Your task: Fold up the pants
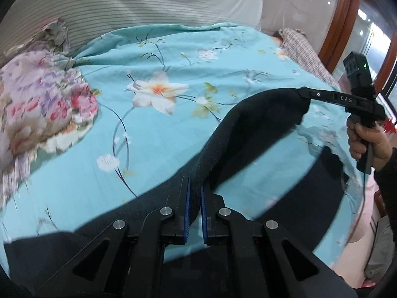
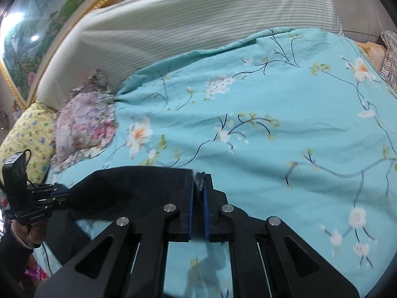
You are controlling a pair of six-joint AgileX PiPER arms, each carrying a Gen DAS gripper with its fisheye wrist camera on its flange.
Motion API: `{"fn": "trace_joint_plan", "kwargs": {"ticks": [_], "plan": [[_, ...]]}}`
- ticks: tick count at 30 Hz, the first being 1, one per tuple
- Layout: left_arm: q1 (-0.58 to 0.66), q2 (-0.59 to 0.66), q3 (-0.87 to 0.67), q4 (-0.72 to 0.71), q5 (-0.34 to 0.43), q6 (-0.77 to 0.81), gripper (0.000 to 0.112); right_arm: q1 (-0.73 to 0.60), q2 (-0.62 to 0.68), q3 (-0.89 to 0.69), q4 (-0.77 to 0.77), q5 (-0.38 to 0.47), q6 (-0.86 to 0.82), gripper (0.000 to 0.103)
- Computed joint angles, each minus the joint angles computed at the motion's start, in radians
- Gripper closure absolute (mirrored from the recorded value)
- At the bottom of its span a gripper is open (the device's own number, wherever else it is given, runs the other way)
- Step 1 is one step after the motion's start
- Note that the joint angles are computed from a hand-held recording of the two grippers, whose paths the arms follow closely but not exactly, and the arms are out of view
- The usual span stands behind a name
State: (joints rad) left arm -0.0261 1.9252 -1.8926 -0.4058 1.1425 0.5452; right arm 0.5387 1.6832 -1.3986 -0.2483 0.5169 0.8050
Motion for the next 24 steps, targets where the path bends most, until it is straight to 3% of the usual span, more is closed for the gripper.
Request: {"fn": "trace_joint_plan", "kwargs": {"ticks": [5, 11, 19, 24], "plan": [[0.008, -0.17, 0.26, -0.051, -0.078, 0.061, 0.107, 0.047, -0.156, 0.187, -0.052, -0.063, 0.054, 0.096], [0.037, -0.312, 0.459, -0.116, -0.113, 0.132, 0.107, 0.134, -0.275, 0.33, -0.167, -0.057, 0.207, 0.096], [0.044, -0.452, 0.654, -0.157, -0.141, 0.199, 0.107, 0.311, -0.376, 0.437, -0.425, 0.028, 0.537, 0.097], [0.062, -0.506, 0.745, -0.173, -0.158, 0.233, 0.107, 0.408, -0.402, 0.465, -0.484, 0.105, 0.635, 0.097]]}}
